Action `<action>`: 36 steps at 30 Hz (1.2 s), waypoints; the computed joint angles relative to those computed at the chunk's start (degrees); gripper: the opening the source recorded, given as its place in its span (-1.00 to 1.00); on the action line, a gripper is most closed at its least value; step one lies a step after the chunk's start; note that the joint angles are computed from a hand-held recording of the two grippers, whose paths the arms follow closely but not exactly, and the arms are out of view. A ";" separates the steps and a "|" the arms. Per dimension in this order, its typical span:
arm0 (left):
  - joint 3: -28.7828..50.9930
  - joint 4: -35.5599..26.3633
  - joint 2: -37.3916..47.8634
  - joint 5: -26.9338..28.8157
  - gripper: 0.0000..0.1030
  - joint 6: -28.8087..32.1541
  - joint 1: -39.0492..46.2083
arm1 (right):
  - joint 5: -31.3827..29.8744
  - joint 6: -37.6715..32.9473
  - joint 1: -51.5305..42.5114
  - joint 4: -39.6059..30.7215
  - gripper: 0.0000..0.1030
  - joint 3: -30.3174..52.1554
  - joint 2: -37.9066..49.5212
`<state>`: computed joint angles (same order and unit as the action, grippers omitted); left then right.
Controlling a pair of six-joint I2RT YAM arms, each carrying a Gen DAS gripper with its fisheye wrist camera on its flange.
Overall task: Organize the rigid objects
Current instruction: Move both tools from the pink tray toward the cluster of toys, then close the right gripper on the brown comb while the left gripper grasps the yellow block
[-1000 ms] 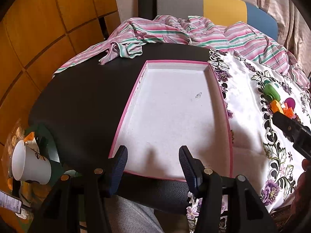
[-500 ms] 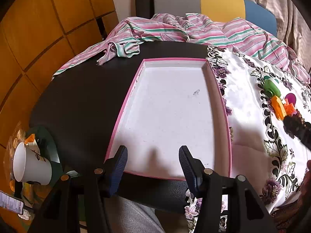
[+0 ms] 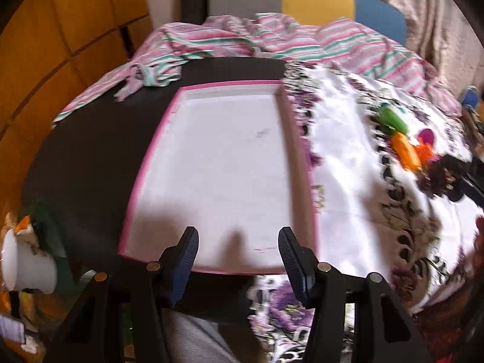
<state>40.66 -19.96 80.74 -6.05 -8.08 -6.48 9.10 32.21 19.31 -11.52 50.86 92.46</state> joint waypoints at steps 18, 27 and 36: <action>1.05 0.39 3.57 19.51 0.08 2.27 -6.51 | -5.37 -0.67 -9.95 -0.34 0.73 1.08 3.12; 1.89 0.62 6.31 22.73 0.08 0.60 -6.12 | -4.48 -6.18 -7.59 -3.82 0.18 6.93 9.91; 7.00 0.90 11.89 26.53 0.22 -1.44 -6.52 | -5.97 -6.53 -8.67 -3.79 -0.11 7.15 10.68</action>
